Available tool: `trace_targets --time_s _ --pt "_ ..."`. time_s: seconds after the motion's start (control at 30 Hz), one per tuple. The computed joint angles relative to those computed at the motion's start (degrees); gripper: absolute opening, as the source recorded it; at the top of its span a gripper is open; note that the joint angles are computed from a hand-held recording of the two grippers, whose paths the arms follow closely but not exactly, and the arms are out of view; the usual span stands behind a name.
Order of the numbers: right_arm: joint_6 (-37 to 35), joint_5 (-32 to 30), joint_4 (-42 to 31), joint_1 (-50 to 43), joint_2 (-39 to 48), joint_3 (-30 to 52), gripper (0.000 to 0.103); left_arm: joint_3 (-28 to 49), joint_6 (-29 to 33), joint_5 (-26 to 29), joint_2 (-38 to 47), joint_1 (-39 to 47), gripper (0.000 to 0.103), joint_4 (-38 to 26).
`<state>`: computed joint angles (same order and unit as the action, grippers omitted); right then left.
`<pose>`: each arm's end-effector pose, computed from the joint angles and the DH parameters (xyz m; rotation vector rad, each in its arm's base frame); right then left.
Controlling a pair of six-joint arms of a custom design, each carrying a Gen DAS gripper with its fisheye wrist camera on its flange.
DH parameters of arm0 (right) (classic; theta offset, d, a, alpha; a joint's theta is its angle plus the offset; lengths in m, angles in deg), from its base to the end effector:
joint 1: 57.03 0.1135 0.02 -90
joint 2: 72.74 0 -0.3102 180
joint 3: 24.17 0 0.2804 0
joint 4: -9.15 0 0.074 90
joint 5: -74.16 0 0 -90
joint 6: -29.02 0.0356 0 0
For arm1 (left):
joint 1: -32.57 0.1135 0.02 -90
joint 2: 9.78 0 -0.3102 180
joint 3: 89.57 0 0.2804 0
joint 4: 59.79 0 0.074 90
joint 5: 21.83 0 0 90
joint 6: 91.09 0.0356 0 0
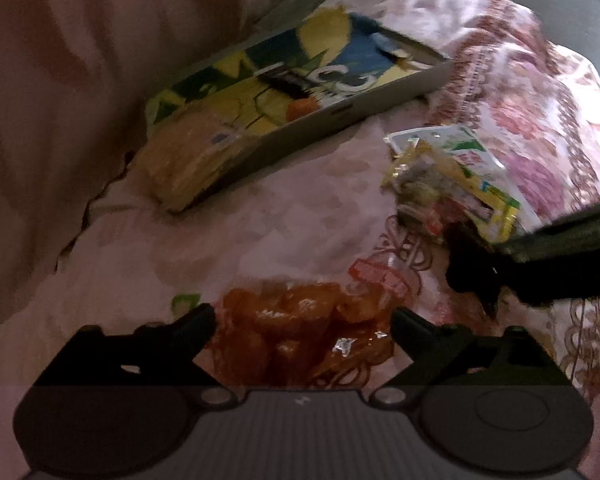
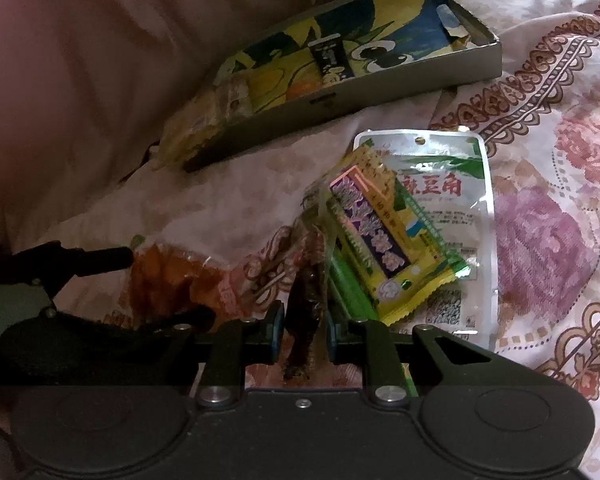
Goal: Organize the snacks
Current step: 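Close right tool on the dark candy packet while left tool closes on the red bag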
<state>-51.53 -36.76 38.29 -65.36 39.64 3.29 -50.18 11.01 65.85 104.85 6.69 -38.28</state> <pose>0.2227 -0.0198 0.0324 0.2470 2.5022 0.4710 0.2575 -0.1233 0.0360 0.8004 2.3770 -0.0481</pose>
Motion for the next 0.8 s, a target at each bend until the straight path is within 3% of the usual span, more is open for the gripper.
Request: trace_targets --time_s 0.07,0.3,0.37,0.53,0.7,0.8 --pt "-0.1 -0.5 -1.2 -0.7 -0.4 0.6 0.021 -1.5 3.0 -1.5 -0.3 -1.6 0.085 2.2" --pt "-0.4 -1.8 -3.7 -1.7 -1.2 1.4 0.020 -5.6 19.1 -11.9 4.6 -8.8 0.085 13.1" --pt "-0.4 -2.1 -4.1 -2.0 -1.1 1.7 0.020 -5.2 21.6 -9.5 4.3 -7.1 0.085 11.9" --pt "-1.1 -2.4 -4.5 -2.1 -0.6 2.1 0.020 -0.5 21.5 -1.0 2.3 -0.3 0.085 1.9" --pt "-0.8 -1.6 -4.2 -1.0 -0.1 2.7 0.020 -1.0 24.6 0.2 4.5 0.2 0.085 6.2" --pt "-1.0 -0.9 -3.6 -0.2 0.2 2.6 0.020 0.1 23.3 0.5 4.3 0.4 0.078 4.2"
